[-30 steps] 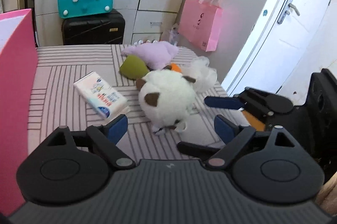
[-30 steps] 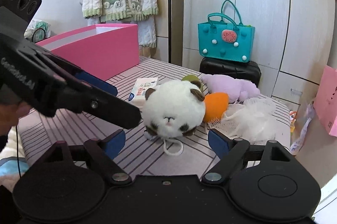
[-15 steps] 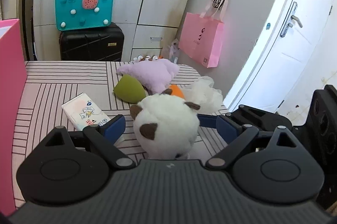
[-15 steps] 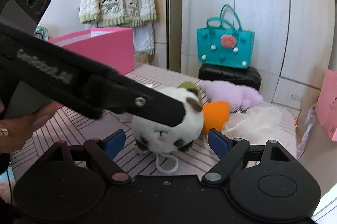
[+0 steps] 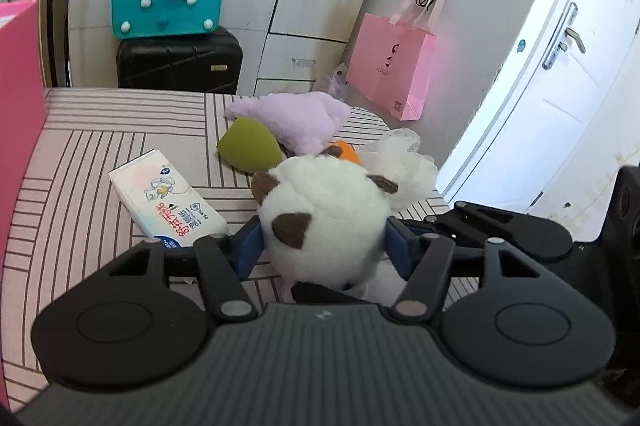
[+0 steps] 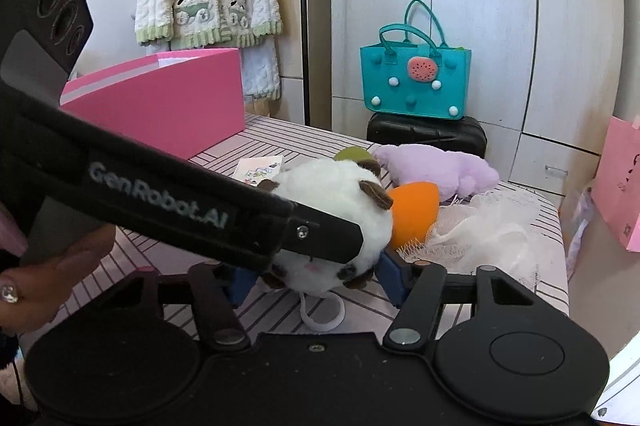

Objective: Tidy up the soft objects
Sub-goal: 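Grasp the white panda plush with the left tool and lift it, then carry the panda plush with the left tool over the pink box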

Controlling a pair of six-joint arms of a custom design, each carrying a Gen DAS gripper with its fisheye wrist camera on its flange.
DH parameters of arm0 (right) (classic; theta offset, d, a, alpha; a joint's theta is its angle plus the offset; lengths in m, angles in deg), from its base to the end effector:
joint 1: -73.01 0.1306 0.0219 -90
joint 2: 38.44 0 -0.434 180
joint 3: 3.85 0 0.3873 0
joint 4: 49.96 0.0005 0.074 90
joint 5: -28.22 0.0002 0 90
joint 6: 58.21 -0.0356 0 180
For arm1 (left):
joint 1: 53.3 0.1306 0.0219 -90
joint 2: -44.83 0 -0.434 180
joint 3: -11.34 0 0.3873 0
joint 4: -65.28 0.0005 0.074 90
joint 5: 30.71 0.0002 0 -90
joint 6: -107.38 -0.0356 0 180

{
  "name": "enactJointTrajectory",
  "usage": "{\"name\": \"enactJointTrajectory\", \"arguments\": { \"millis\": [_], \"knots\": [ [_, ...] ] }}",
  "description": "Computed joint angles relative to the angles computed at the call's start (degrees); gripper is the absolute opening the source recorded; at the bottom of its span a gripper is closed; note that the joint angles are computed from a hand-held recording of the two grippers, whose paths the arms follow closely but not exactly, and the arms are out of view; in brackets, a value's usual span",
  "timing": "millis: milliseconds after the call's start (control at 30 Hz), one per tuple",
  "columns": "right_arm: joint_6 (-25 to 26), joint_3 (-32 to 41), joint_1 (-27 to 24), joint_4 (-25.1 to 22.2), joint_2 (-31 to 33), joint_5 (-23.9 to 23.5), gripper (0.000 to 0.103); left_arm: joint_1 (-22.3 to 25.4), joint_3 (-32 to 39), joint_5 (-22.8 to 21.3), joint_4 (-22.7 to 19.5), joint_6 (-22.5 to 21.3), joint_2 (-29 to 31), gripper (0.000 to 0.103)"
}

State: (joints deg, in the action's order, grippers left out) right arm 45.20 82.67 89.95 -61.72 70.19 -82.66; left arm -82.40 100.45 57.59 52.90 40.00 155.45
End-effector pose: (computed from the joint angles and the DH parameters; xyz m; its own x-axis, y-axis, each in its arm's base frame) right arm 0.5784 0.1889 0.3361 -0.3898 -0.3452 -0.8537 -0.6638 0.7479 0.0007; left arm 0.5472 -0.3039 0.3335 -0.6284 -0.0902 -0.7726 0.2415 0.9216 -0.3040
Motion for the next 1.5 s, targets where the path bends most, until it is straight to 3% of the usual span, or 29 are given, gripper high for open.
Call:
{"name": "enactJointTrajectory", "arguments": {
  "millis": [367,667,933,1167,1500],
  "knots": [
    [-1.99,-1.59,0.95,-1.23,-2.66,1.3,0.065,-0.92,-3.06,-0.92,0.61,2.02,-3.23,0.059],
    [-4.05,-2.55,1.5,-6.0,-5.78,-0.36,0.065,-0.85,-5.32,1.83,-2.88,3.15,-7.04,0.059],
    [-4.64,-0.76,1.83,-15.32,-7.28,-2.62,0.065,-0.87,-5.46,4.48,-9.46,4.09,-9.52,0.059],
    [-3.77,2.0,2.03,-23.94,-7.84,-5.45,0.065,0.48,-4.85,10.15,-16.41,2.77,-11.74,0.059],
    [-0.35,4.43,3.86,-32.25,-10.24,-6.12,0.065,0.95,-5.9,12.61,-21.92,1.21,-16.47,0.058]
  ]
}}
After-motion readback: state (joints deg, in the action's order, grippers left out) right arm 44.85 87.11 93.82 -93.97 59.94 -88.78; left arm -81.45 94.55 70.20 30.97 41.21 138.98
